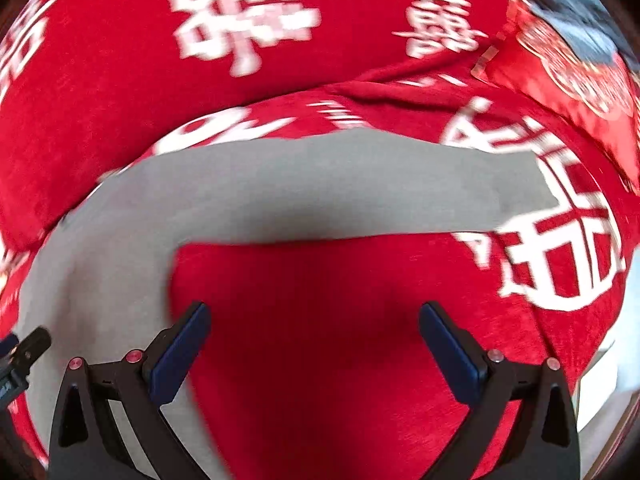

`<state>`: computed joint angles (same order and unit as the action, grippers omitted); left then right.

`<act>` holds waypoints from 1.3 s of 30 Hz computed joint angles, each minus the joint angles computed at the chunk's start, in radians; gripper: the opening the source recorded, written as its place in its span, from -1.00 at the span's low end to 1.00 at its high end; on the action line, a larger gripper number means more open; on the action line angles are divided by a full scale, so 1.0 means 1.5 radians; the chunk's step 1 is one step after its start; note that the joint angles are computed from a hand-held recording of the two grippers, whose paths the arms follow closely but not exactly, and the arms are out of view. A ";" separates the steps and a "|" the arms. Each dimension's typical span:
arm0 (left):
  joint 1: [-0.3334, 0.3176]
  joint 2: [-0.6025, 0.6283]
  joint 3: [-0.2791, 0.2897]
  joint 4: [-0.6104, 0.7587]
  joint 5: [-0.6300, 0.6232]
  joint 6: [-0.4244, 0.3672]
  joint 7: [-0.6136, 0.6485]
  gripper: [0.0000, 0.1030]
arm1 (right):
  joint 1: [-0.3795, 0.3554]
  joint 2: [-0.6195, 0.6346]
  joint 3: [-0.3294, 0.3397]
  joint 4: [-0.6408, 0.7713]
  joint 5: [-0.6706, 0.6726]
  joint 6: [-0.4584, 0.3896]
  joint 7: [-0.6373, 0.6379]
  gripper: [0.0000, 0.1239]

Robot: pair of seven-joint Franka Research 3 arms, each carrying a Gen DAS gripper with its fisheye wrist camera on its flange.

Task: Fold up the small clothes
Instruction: 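Grasp the grey sweater sleeve with the right gripper and lift it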

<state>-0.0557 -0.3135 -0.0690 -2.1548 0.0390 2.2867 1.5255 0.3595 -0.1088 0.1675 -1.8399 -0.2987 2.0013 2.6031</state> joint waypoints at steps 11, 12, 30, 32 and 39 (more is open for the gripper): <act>-0.019 0.069 -0.034 0.057 0.030 -0.020 -0.031 1.00 | -0.120 -0.146 -0.063 -0.249 0.133 0.237 0.066 0.53; -0.020 0.071 -0.035 0.058 0.033 -0.021 -0.033 1.00 | -0.131 -0.151 -0.067 -0.270 0.147 0.278 0.062 0.50; -0.006 0.194 -0.038 0.189 0.045 -0.029 -0.114 1.00 | -0.212 -0.117 -0.050 -0.307 0.180 0.421 0.003 -0.77; -0.003 0.219 -0.040 0.222 0.046 -0.041 -0.128 1.00 | -0.210 -0.127 -0.057 -0.324 0.195 0.441 -0.002 -0.90; -0.022 0.290 -0.067 0.293 0.026 -0.084 -0.097 1.00 | -0.276 -0.201 0.022 -0.334 0.048 0.409 0.059 -0.91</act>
